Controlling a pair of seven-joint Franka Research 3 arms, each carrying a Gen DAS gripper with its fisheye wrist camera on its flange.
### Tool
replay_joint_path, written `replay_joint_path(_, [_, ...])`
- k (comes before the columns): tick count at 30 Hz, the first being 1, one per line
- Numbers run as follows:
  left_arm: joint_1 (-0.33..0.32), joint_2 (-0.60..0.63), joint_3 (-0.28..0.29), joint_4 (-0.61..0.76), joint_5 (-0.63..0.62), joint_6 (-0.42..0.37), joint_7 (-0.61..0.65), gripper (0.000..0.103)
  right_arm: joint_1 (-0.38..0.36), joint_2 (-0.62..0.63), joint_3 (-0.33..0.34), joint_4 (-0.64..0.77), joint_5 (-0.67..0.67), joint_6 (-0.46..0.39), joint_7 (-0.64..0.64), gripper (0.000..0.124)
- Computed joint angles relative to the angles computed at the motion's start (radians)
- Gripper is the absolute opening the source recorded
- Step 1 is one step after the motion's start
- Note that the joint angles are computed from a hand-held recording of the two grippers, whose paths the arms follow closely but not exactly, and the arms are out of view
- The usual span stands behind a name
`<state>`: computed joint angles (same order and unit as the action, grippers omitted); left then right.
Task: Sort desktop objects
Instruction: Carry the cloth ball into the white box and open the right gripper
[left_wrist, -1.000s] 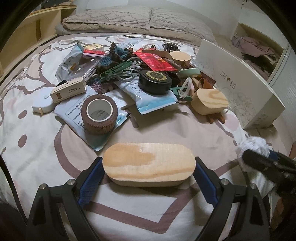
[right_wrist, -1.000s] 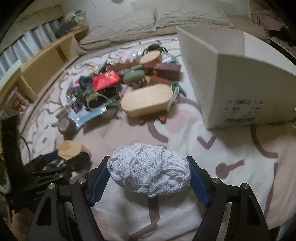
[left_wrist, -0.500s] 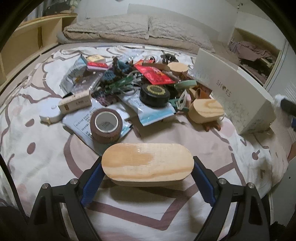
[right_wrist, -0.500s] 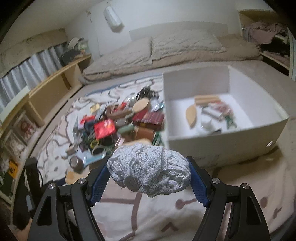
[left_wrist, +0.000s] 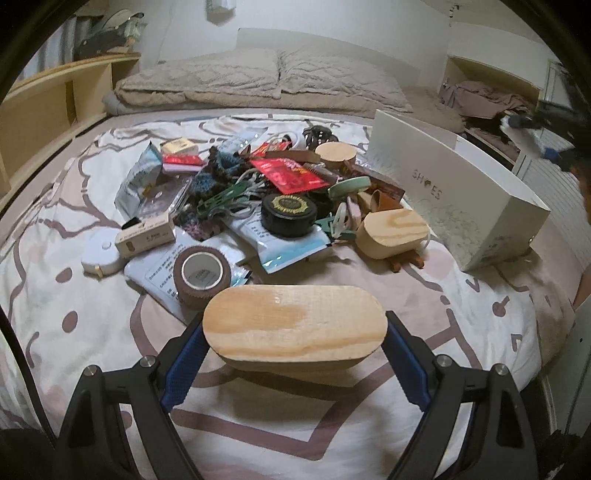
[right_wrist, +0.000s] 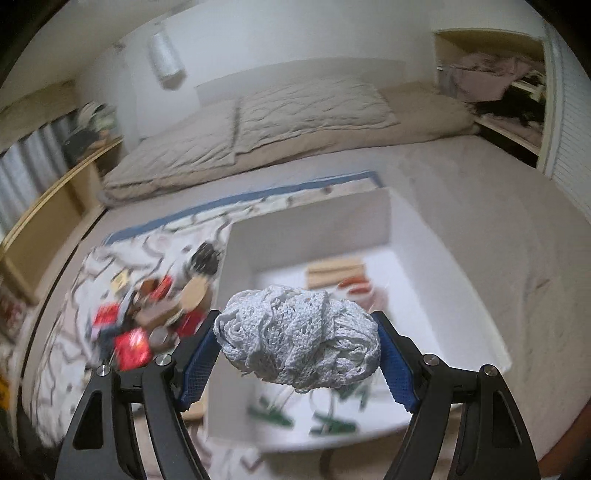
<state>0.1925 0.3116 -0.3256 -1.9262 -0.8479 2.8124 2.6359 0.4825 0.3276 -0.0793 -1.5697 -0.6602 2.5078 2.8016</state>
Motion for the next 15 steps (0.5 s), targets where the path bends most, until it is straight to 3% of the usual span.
replay_joint_path(8, [0.015, -0.009, -0.021, 0.020, -0.149, 0.004, 0.119, 0.090, -0.070, 0.147, -0.019, 0.201, 0.209, -0.092, -0.048, 0.079])
replay_joint_path(15, [0.002, 0.004, 0.000, 0.050, -0.232, 0.028, 0.155, 0.090, -0.107, 0.270, -0.049, 0.365, 0.373, -0.179, 0.020, 0.079])
